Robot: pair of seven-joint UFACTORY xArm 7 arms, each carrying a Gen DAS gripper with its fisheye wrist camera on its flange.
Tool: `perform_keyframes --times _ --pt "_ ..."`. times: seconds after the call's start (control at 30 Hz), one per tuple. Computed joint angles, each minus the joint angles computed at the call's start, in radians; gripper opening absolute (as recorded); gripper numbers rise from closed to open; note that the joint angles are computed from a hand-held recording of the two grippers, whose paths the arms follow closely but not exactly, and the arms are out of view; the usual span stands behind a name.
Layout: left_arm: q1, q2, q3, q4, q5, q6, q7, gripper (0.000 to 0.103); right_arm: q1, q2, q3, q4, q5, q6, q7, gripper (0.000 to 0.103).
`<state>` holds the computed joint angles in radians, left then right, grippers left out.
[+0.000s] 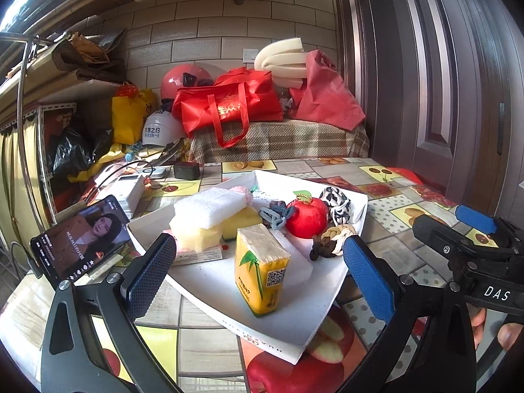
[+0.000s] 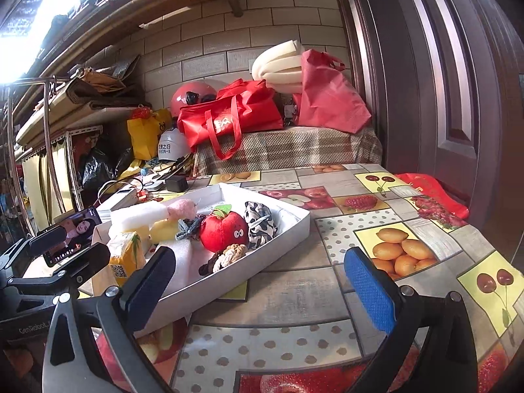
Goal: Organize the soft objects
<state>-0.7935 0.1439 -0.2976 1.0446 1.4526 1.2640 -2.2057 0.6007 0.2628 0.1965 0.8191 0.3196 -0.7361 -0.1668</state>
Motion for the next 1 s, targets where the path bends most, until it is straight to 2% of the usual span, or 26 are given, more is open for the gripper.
perform_keyframes --times 0.07,0.13,0.23,0.27,0.3,0.33,0.43,0.5,0.6,0.67,0.8,0.9,1.0 --pt "-0.008 0.017 -0.004 0.021 -0.016 0.015 0.021 0.103 0.015 -0.029 -0.003 -0.051 0.032 -0.064 -0.032 0.103" --pt "-0.016 0.029 -0.003 0.038 -0.033 0.022 0.037 0.103 -0.001 -0.067 0.008 -0.115 0.014 -0.134 -0.005 0.103" --pt "-0.031 0.039 -0.001 0.052 -0.049 0.035 0.044 0.103 0.028 -0.092 0.028 -0.172 0.176 -0.246 -0.055 0.103" --pt "-0.036 0.043 0.0 0.057 -0.053 0.039 0.048 0.103 0.023 -0.1 0.054 -0.175 0.253 -0.256 -0.083 0.103" --pt "-0.042 0.05 0.0 0.067 -0.065 0.049 0.059 0.103 0.047 -0.111 0.037 -0.176 0.305 -0.252 -0.092 0.103" --pt "-0.048 0.062 0.002 0.082 -0.079 0.065 0.074 0.103 0.042 -0.123 0.035 -0.187 0.316 -0.249 -0.072 0.103" --pt "-0.074 0.087 0.008 0.114 -0.105 0.103 0.094 0.103 -0.029 -0.176 0.034 -0.241 0.192 -0.166 0.062 0.103" --pt "-0.096 0.105 0.012 0.136 -0.118 0.143 0.082 0.103 -0.041 -0.193 0.036 -0.248 0.199 -0.121 0.067 0.103" --pt "-0.119 0.124 0.021 0.161 -0.135 0.178 0.073 0.103 -0.087 -0.215 0.026 -0.293 0.049 -0.127 0.195 0.103" --pt "-0.12 0.115 0.026 0.147 -0.125 0.15 0.073 0.103 -0.105 -0.222 0.024 -0.315 0.002 -0.142 0.245 0.103" --pt "-0.125 0.119 0.027 0.152 -0.104 0.125 0.098 0.103 -0.117 -0.231 0.027 -0.314 0.016 -0.087 0.272 0.103" --pt "-0.139 0.157 0.033 0.209 -0.147 0.172 0.143 0.103 -0.109 -0.231 0.037 -0.307 0.081 -0.078 0.243 0.103" --pt "-0.128 0.149 0.044 0.206 -0.162 0.102 0.148 0.103 -0.093 -0.23 0.047 -0.299 0.153 -0.076 0.192 0.103"
